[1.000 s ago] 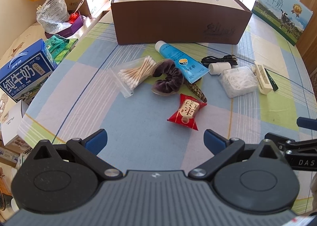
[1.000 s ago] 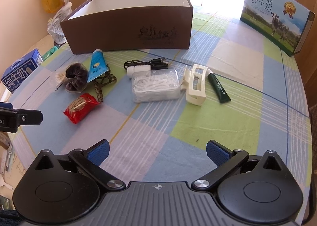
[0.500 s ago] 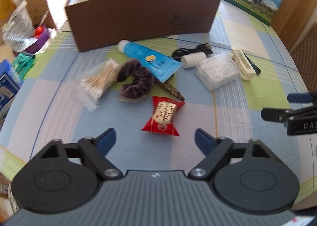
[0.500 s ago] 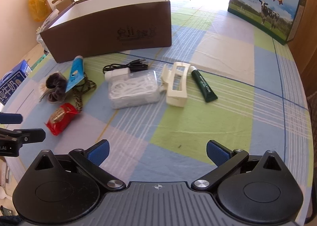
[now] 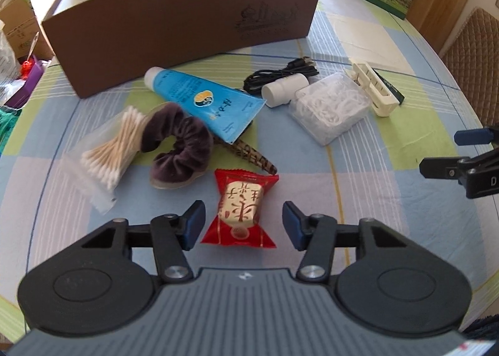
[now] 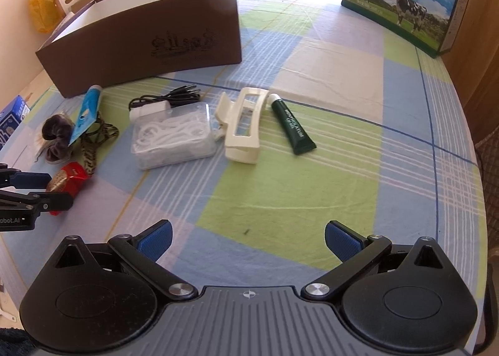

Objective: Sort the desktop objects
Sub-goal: 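Grasp the red snack packet with the left tool while the right tool grasps the green lip gel tube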

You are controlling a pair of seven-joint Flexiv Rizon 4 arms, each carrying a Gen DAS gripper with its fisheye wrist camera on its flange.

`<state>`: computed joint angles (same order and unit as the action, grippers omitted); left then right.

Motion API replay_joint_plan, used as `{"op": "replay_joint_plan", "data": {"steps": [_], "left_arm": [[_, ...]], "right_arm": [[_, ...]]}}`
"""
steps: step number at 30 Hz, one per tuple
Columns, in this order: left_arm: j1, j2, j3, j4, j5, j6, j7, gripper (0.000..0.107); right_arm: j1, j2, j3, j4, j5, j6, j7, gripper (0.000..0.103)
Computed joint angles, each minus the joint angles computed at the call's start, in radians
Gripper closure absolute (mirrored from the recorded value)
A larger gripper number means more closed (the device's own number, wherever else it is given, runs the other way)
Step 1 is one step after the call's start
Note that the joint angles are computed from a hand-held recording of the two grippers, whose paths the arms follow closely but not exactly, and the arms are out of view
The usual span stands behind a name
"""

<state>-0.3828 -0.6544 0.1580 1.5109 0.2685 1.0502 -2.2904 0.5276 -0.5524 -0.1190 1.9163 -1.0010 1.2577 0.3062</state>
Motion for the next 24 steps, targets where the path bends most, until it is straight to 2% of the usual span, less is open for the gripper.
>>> {"op": "replay_joint_plan", "data": {"steps": [10,13,15,16,18,20,24], "left_arm": [[0.023,-0.026,-0.016,-0.024,-0.026,-0.004,0.077,0.080],[0.025,-0.027,-0.014,-0.026,-0.032,-0.004,0.082,0.081],[0.024,-0.028,-0.011,-0.027,-0.034,-0.005,0.080,0.081],[0.024,-0.029,-0.010,-0.029,-0.034,-0.006,0.080,0.081],[0.022,-0.031,-0.008,-0.033,-0.033,-0.008,0.081,0.081],[0.020,-0.033,-0.005,-0.038,-0.030,-0.012,0.080,0.081],[0.017,-0.036,-0.002,-0.044,-0.025,-0.017,0.077,0.081]], "right_arm": [[-0.016,-0.009,-0.025,0.017,-0.032,0.017,0.001,0.002],[-0.019,-0.011,-0.050,0.027,-0.082,0.029,0.021,0.003],[-0.033,-0.013,-0.051,0.030,-0.105,0.026,0.016,0.012],[-0.044,-0.016,-0.047,0.032,-0.110,0.032,0.010,0.020],[-0.060,-0.019,-0.054,0.041,-0.130,0.051,0.026,0.026],[-0.063,-0.018,-0.091,0.050,-0.206,0.085,0.089,0.036],[-0.109,-0.034,-0.117,0.023,-0.373,0.139,0.165,0.047]]}}
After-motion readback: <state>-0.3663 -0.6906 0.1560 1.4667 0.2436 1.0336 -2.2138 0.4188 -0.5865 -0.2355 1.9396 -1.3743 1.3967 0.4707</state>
